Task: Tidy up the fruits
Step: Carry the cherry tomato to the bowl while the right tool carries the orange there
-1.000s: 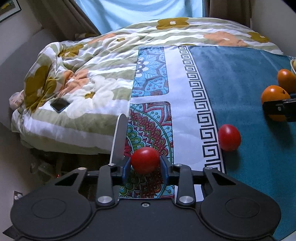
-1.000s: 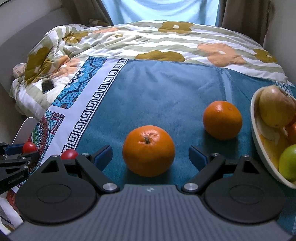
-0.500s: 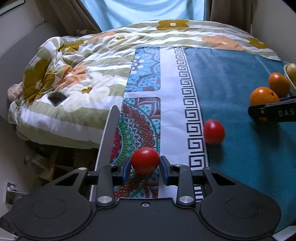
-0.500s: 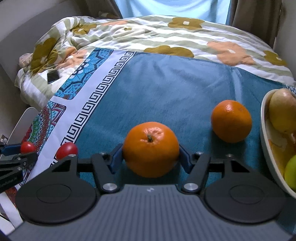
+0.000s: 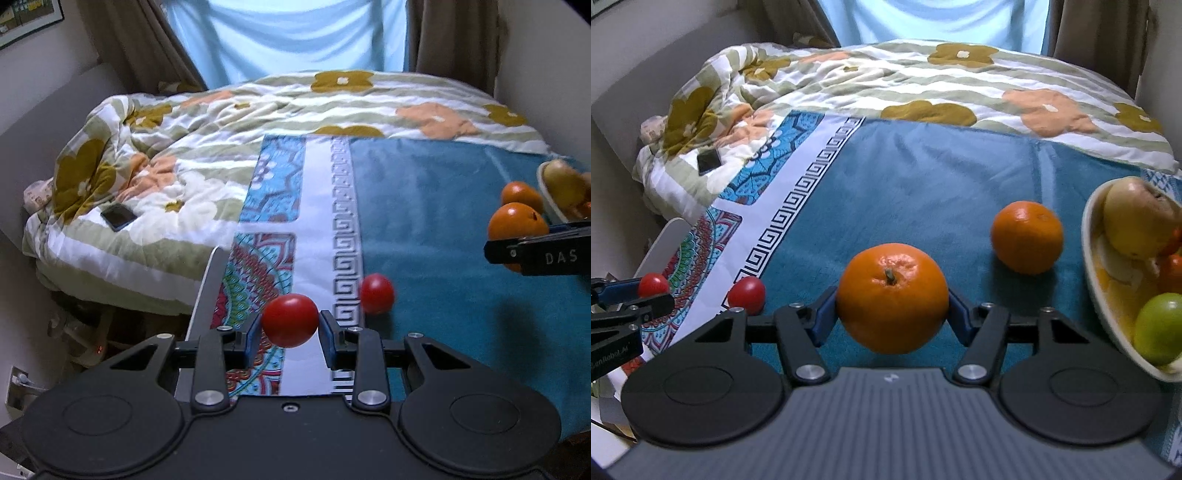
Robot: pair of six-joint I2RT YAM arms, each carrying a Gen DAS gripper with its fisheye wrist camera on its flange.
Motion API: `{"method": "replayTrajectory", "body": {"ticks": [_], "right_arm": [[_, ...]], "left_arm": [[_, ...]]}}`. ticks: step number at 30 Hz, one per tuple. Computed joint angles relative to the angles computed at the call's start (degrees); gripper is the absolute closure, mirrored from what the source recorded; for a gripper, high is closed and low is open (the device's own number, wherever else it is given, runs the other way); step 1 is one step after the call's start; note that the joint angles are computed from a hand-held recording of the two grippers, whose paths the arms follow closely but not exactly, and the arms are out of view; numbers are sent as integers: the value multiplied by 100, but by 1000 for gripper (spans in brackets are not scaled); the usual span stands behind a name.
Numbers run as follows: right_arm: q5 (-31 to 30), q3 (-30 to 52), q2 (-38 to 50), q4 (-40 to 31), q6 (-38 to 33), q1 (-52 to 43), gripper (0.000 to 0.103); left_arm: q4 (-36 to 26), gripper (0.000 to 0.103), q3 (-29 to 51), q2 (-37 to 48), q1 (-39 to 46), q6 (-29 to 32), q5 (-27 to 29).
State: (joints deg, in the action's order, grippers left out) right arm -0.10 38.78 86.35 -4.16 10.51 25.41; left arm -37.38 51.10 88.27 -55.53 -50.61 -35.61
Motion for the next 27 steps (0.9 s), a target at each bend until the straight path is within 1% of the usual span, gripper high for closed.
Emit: {"method": "replayTrajectory", "body": {"ticks": [7, 12, 16, 21, 27], "right_arm": [[-204, -267, -1121, -667, -181, -552, 27], [-523, -389, -1906, -1250, -550, -1376, 27], [-891, -409, -2305, -1618, -1022, -2251, 27], [-1399, -312, -2435, -1917, -1667, -3355, 27], [-2038, -77, -2091, -1983, -2440, -4551, 27]], "left_arm": [[-499, 66, 846, 206, -472, -178, -222], [-549, 66, 1596, 618, -732, -63, -309], [-524, 66, 2281, 1091, -903, 177, -341], [-403, 66, 3145, 1742, -979, 524, -276], [-339, 66, 4332, 2684, -969, 850, -85]]}}
